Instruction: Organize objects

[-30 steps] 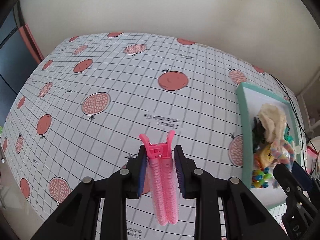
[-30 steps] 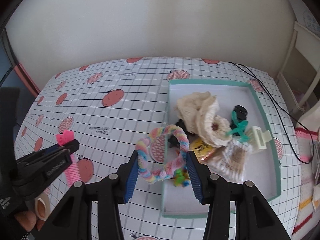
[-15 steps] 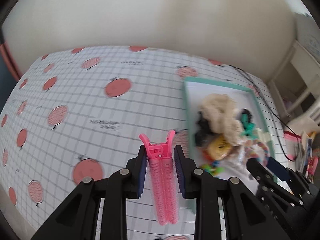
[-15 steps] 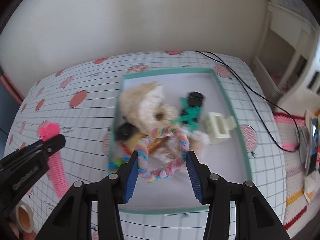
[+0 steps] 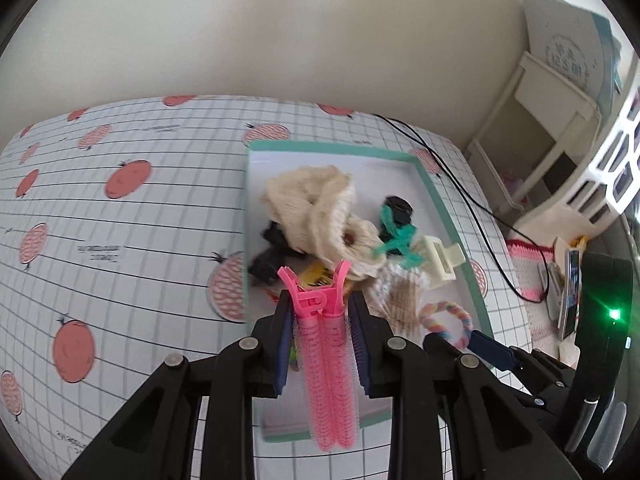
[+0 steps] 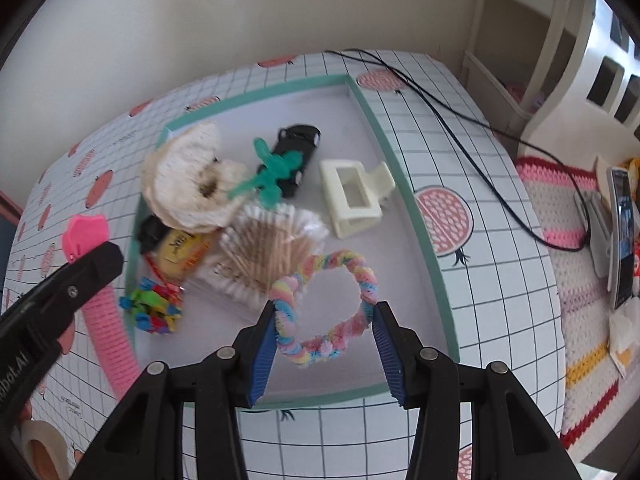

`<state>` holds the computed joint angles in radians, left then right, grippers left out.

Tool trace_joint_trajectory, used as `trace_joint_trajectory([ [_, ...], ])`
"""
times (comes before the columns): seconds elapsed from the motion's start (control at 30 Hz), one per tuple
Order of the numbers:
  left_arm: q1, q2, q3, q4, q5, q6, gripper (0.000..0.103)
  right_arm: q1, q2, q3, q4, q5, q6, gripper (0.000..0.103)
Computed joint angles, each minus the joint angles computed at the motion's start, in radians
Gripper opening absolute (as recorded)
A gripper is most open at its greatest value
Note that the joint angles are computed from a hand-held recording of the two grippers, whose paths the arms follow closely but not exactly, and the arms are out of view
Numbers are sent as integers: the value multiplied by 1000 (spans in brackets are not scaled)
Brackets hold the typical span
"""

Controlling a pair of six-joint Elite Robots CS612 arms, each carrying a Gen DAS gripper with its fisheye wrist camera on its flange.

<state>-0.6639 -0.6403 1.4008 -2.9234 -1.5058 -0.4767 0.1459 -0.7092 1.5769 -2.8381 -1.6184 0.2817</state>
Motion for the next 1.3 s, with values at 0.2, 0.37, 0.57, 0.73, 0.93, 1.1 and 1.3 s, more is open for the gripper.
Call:
trace_joint_trajectory([
  [0.2, -11, 13, -16, 22, -16, 26, 28, -3, 3, -2, 34, 10, -5, 52],
  [0.37, -12, 15, -20, 46, -20, 31, 29, -2, 3, -1, 42, 14, -15, 55],
  [0.57, -6, 8, -14, 55, -34, 23, 46, 0, 0, 4, 39, 21, -17, 65],
  [0.73, 1, -6, 0, 72, -29, -3, 46, 6, -11, 21, 24, 22, -10, 67],
  [0.93, 6, -31, 34, 86, 33, -12, 52, 20, -24, 38, -4, 3, -13, 67],
  [1.1, 15, -56, 76, 73, 64, -22, 66, 33, -34, 51, -15, 1, -21, 74],
  [1.3, 19, -72, 111, 73, 95, -20, 71, 52, -41, 63, -28, -15, -48, 81],
])
